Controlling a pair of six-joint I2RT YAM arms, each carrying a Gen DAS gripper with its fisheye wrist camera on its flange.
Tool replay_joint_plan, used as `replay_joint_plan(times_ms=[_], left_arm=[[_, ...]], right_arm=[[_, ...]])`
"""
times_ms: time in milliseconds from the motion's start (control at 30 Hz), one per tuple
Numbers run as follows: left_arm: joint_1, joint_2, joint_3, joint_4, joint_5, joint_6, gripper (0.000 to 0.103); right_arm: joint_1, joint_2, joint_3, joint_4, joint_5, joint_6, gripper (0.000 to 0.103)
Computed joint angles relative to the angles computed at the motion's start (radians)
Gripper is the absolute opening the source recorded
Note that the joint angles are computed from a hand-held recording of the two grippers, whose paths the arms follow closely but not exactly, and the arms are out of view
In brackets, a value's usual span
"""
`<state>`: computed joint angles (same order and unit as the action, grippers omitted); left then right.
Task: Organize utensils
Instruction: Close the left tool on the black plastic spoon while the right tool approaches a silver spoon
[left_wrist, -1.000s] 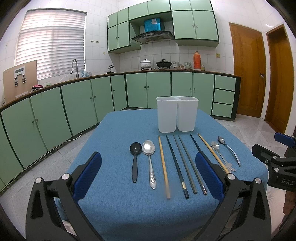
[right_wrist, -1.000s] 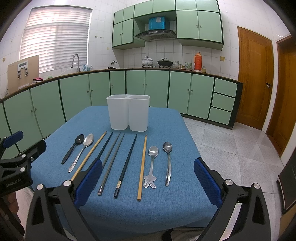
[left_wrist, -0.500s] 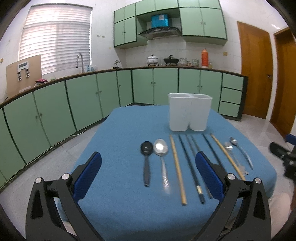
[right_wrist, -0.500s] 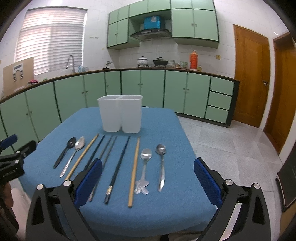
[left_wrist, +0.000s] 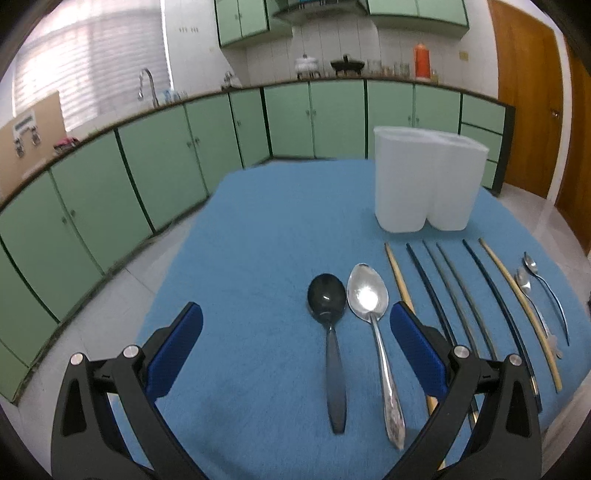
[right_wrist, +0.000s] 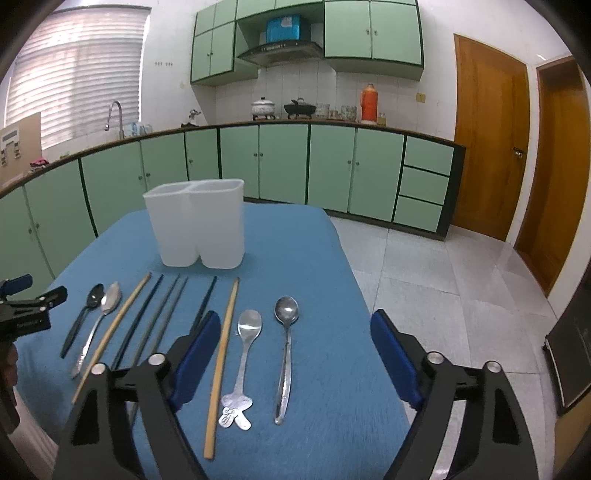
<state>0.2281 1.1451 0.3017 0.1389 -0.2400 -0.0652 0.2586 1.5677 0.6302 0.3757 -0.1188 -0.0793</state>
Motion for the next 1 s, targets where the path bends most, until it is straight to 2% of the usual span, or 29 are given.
replay_joint_plan(times_ms=[67, 233, 300, 367, 433, 533, 1000], left_arm=[[0.021, 0.085, 0.038, 0.023, 0.028, 0.005, 0.098], [0.034, 0.226, 0.125, 0.033, 0.064, -0.013, 0.098], [0.039, 0.263, 0.149, 0.033, 0.07, -0.014, 0.094], [0.057, 0.303, 0.184, 0.004, 0.095, -0.008, 0.076], [0.082, 0.329, 0.206, -0.022, 0.141, -0.01, 0.072], [0.105, 0.349, 0.218, -0.024, 0.176, -0.017, 0.072], [0.099, 0.48, 0.283, -0.006, 0.175, -0.019, 0.071]], right_arm=[[0.004, 0.038, 0.031, -0.005, 0.003, -0.003, 0.073], [0.02, 0.097, 0.084, -0.013, 0.026, 0.002, 0.073], [0.022, 0.119, 0.097, -0.008, 0.026, 0.002, 0.073], [0.021, 0.138, 0.112, -0.008, 0.026, 0.001, 0.073], [0.021, 0.146, 0.118, -0.011, 0.028, 0.004, 0.073], [0.017, 0.167, 0.134, -0.013, 0.029, 0.011, 0.073], [0.036, 0.215, 0.177, -0.023, 0.042, 0.014, 0.073]])
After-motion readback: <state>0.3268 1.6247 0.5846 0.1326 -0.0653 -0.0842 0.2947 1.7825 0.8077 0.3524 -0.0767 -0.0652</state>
